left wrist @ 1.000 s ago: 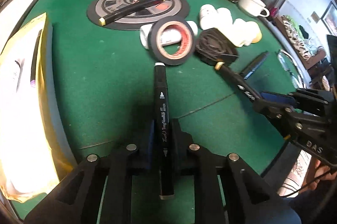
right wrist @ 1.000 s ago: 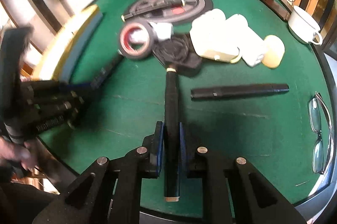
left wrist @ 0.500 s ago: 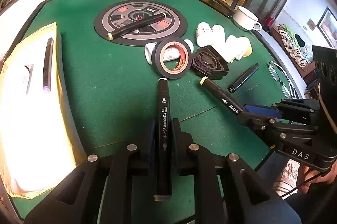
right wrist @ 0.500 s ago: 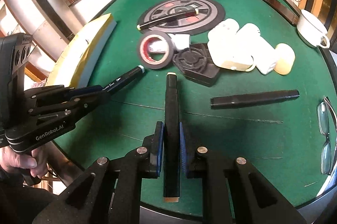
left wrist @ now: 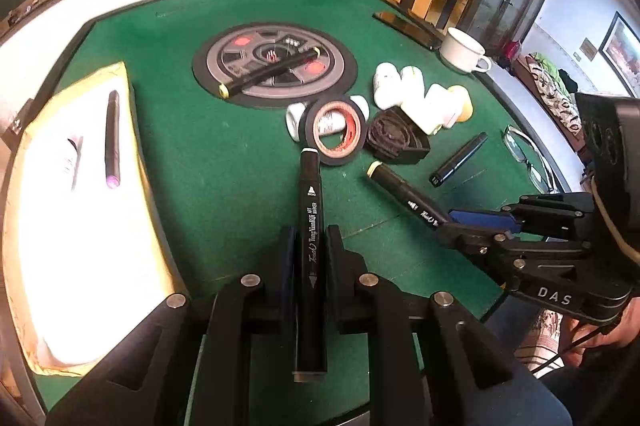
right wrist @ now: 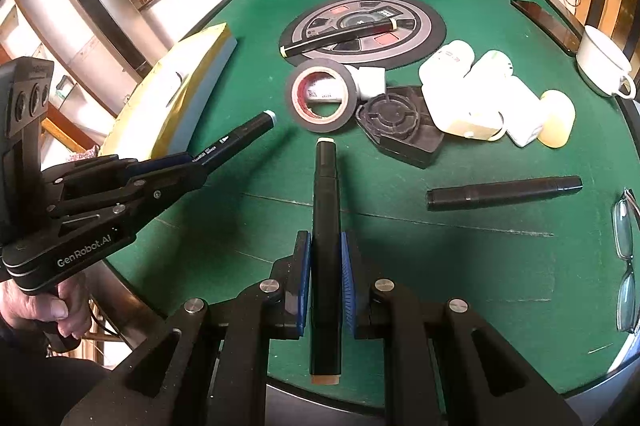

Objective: Organize rigid objects
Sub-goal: 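Lift the held markers with both grippers and move toward the white tray, then lower both black markers into the white tray and open both grippers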

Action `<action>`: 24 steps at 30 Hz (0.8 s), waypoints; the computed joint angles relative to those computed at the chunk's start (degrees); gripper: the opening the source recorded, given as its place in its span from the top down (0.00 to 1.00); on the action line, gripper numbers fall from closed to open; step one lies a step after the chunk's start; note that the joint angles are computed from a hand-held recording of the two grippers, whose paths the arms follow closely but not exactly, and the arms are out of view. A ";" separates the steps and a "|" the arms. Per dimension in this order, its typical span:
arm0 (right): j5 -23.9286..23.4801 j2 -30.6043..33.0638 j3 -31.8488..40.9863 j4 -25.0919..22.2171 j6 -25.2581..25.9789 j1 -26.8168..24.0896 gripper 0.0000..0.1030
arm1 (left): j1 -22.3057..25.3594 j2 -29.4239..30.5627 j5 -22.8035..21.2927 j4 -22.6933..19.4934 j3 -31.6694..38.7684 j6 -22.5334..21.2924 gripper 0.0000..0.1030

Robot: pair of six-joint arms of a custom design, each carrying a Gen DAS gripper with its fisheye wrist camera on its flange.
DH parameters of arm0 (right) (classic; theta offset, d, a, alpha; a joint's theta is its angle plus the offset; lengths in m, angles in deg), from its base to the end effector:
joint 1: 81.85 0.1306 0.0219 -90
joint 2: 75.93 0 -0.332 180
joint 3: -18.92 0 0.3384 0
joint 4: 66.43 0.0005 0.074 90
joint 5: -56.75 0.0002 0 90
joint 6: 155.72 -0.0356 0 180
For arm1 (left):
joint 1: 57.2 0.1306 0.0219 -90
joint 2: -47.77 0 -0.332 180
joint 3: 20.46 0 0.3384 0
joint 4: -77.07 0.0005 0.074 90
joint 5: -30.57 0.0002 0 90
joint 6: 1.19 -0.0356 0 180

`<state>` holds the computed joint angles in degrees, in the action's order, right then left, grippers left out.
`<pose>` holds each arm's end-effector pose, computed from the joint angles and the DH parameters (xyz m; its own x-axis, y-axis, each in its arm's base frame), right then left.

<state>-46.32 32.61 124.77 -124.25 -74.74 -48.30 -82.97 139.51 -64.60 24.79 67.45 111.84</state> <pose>0.4282 0.2930 0.3348 -0.8154 -0.3575 -0.4553 -0.5096 0.8164 0.2716 0.3889 -0.1847 0.3489 -0.8397 -0.0273 -0.5424 0.0644 0.9867 -0.1493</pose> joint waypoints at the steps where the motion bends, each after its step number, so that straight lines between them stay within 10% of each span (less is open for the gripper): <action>1: 0.06 -0.02 0.17 -0.01 0.00 0.18 0.87 | 0.09 -0.36 -0.12 0.04 0.01 -0.16 0.87; 16: -1.05 3.10 8.97 -3.03 0.50 3.48 0.87 | 6.54 -9.34 -0.01 2.34 -4.78 1.99 0.87; 24: -3.48 11.91 24.85 -9.19 -0.75 7.01 0.87 | 14.52 -14.43 1.05 2.95 -9.22 2.54 0.87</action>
